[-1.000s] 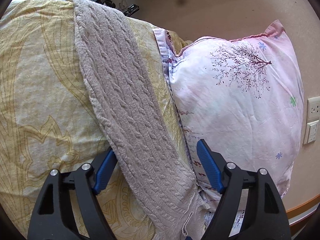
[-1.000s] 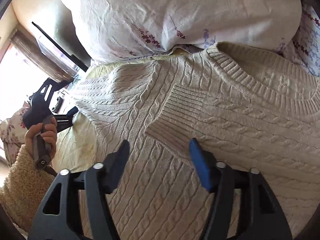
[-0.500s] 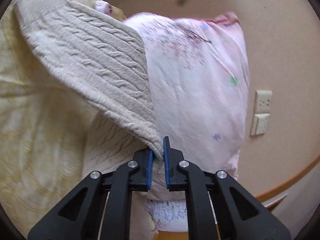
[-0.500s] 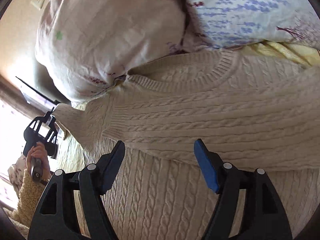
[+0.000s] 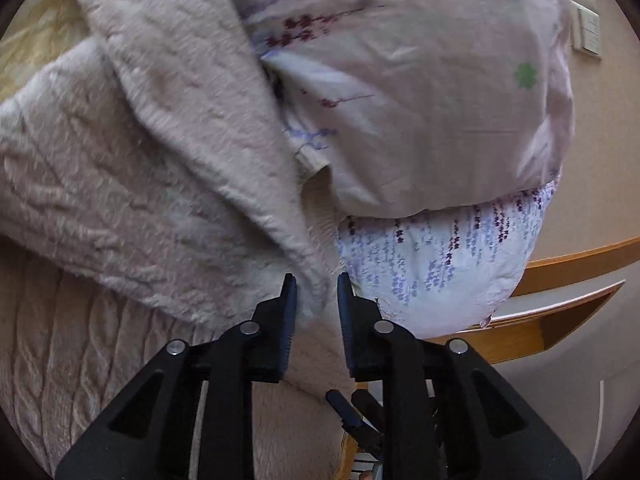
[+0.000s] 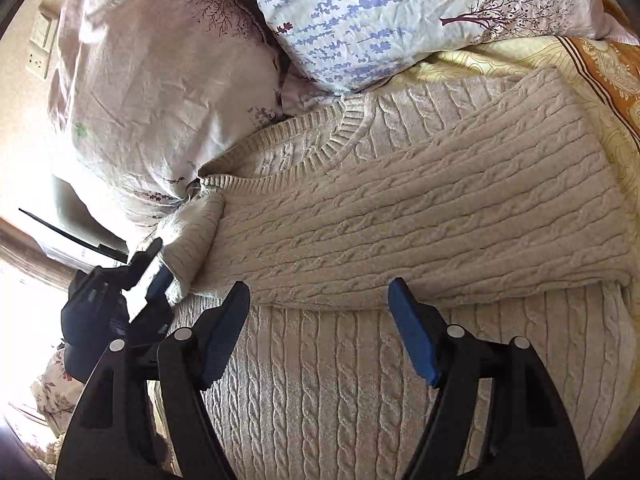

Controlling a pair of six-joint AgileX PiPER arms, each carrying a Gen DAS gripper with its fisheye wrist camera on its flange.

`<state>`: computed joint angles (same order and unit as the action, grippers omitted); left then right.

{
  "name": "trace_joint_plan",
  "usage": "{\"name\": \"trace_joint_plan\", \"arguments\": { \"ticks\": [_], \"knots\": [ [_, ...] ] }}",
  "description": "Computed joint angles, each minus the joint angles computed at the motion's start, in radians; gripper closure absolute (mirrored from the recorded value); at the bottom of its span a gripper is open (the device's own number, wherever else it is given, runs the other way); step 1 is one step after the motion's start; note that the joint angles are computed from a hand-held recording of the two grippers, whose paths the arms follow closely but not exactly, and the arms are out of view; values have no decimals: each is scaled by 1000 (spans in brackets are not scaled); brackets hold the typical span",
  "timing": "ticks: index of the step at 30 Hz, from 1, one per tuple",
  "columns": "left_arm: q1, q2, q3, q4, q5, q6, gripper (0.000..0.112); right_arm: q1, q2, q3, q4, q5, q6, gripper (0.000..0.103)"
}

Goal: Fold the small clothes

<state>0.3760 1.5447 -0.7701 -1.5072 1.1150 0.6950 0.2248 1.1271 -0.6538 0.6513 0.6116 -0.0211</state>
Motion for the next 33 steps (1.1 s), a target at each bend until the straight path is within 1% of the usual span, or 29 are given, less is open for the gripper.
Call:
{"name": "trace_joint_plan", "arguments": {
  "ticks": [1,3,5,6,8,9,10,11,13,15,16,17,20,24,27,30,31,33],
  "knots": [
    [16,4,4,4,6,-20,73,-3,0,4,6,-2,-6,30],
    [63,-9,26,-29,11,-29,59,-1,2,10,8,-7,-7,30],
    [119,2,-11,-33,8,-58,49,12,13,8,0,-18,0,30],
    [154,17,-39,-20,15,-75,48,25,32,0,0,-32,2,29],
    [194,50,-72,-14,15,-110,48,27,36,-16,-13,-23,15,29],
    [215,74,-84,-19,27,-133,48,15,27,-16,-12,-9,8,29],
    [229,98,-86,-35,35,-155,49,14,23,-14,-12,-7,8,29],
    [240,116,-85,-55,42,-172,53,12,21,-14,-12,-6,7,29],
    [248,134,-87,-71,42,-190,58,7,19,-11,-8,-7,2,29],
    [234,134,-99,-70,33,-180,73,-3,21,-12,-5,-7,-7,29],
    [212,134,-115,-73,34,-160,96,-12,18,-10,-4,-5,-10,29],
    [186,129,-143,-57,29,-147,105,-25,13,-9,0,-1,-15,29],
    [87,85,-235,-5,-20,-121,105,-70,-6,0,3,11,-26,29],
    [-127,36,-436,246,-130,-115,105,-150,-40,21,6,30,-44,29],
    [-352,39,-555,474,-160,-114,104,-230,-69,44,24,51,-73,29],
    [-572,63,-563,718,-152,-98,97,-333,-85,69,79,84,-135,29],
    [-642,76,-553,806,-158,-111,96,-366,-89,77,96,96,-152,29],
    [-733,77,-487,940,-195,-134,89,-400,-99,82,108,111,-171,29]
  ]
}}
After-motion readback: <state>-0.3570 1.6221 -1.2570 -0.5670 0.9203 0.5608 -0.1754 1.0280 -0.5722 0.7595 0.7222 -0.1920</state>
